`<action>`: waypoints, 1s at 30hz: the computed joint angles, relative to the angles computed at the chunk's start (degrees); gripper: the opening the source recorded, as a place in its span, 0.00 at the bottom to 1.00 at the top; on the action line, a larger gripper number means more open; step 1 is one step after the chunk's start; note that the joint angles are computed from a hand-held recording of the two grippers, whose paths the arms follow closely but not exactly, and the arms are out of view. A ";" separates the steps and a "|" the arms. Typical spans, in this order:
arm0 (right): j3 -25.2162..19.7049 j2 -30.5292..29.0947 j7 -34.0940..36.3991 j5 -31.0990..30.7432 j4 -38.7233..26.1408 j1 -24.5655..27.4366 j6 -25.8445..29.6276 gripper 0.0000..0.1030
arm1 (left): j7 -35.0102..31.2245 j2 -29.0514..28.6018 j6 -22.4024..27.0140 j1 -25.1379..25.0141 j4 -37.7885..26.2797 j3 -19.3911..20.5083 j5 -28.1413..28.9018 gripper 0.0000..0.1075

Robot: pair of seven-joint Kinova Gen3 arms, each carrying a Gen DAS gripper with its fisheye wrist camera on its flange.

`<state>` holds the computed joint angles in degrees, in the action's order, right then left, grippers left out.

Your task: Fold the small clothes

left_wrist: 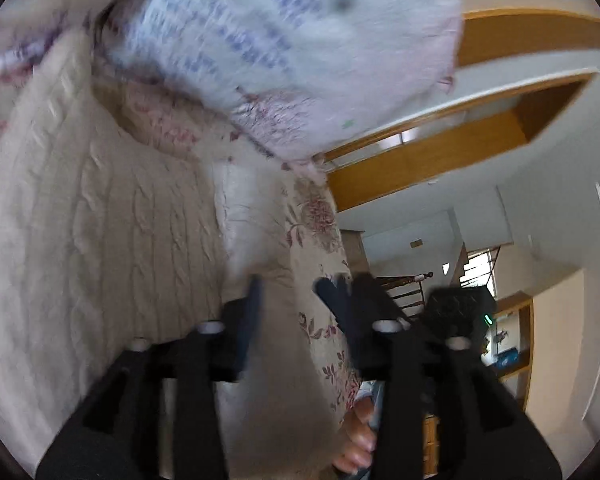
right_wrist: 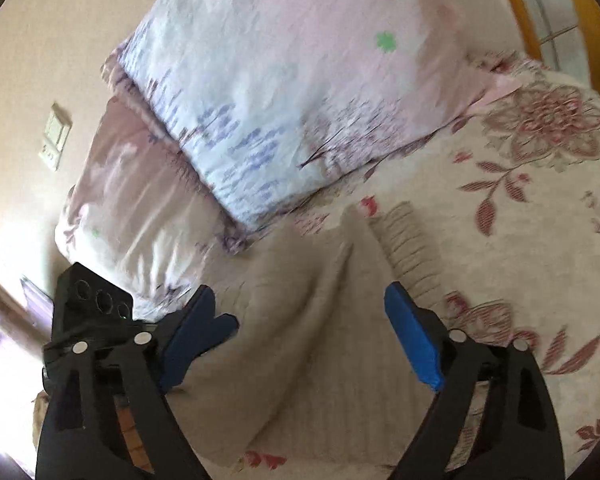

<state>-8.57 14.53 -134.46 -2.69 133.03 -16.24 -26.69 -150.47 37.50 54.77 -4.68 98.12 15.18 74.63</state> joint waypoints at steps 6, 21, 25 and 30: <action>-14.50 4.08 -12.77 13.98 -7.73 15.93 12.50 0.72 | -13.24 -15.06 -13.24 5.17 11.93 -11.45 4.96 0.73; -40.22 16.46 -6.36 15.91 -12.61 39.81 19.67 0.42 | -7.37 -8.04 -11.11 9.64 10.90 -19.20 2.01 0.74; -39.81 18.05 -7.85 17.55 -12.70 40.09 16.17 0.42 | -7.77 -5.10 -6.51 7.79 10.18 -18.82 2.47 0.74; -29.32 11.76 0.68 10.20 -15.38 28.46 20.02 0.20 | -9.29 -4.31 -5.32 7.71 10.45 -18.75 3.32 0.73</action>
